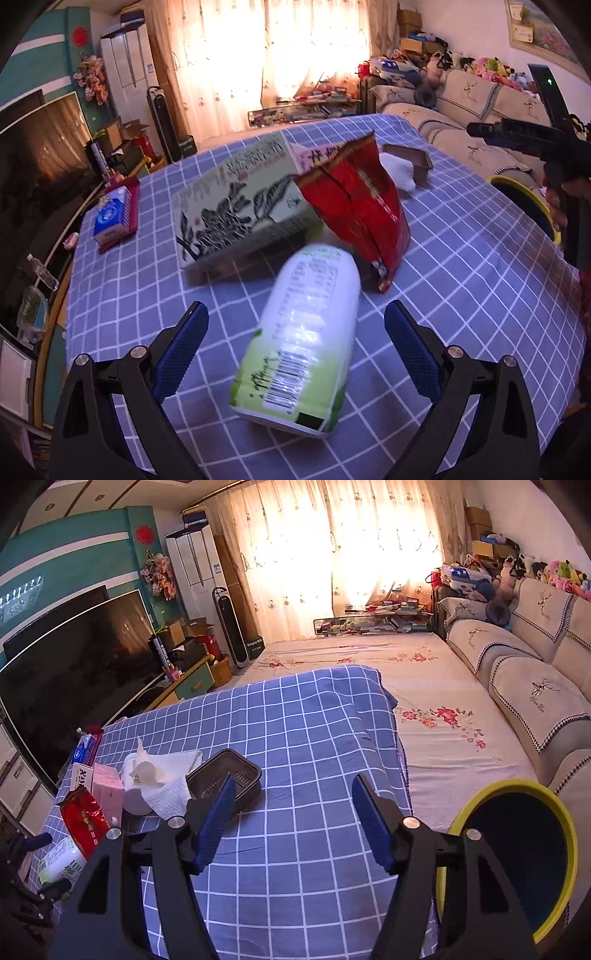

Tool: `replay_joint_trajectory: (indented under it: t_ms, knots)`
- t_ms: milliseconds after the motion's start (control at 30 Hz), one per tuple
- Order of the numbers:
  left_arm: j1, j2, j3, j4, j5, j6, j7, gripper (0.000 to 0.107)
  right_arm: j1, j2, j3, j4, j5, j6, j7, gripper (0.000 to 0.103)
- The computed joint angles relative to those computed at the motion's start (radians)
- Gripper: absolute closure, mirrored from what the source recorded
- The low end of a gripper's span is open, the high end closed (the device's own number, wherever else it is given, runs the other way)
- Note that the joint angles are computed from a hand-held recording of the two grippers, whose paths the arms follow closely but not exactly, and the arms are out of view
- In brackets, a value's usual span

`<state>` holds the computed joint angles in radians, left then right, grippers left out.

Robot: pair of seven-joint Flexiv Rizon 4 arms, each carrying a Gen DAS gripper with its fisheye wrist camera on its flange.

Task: Collect trash
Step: 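Grasp the green-labelled white bottle with the left gripper, then lift the bottle over the yellow bin and open the left gripper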

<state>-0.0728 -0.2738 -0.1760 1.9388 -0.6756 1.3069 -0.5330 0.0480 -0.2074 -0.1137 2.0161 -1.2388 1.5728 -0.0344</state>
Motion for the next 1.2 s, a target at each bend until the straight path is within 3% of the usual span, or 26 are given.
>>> replay_joint_trajectory:
  t_ms: [367, 800, 1033, 1200]
  knots:
    - [0.015, -0.029, 0.008, -0.014, 0.013, -0.054, -0.055, 0.042, 0.005, -0.005, -0.001, 0.002, 0.034, 0.010, -0.033, 0.040]
    - [-0.004, 0.069, -0.036, 0.057, -0.173, 0.150, 0.118, 0.050, 0.026, -0.003, -0.009, 0.010, 0.081, 0.004, -0.073, 0.040]
    - [-0.015, 0.056, -0.009, 0.019, -0.146, 0.145, 0.073, 0.051, 0.033, -0.003, -0.020, 0.010, 0.070, 0.006, -0.061, 0.040]
    - [-0.004, 0.059, -0.035, 0.015, -0.176, 0.169, 0.088, 0.053, 0.032, -0.003, -0.011, 0.011, 0.093, -0.002, -0.086, 0.040]
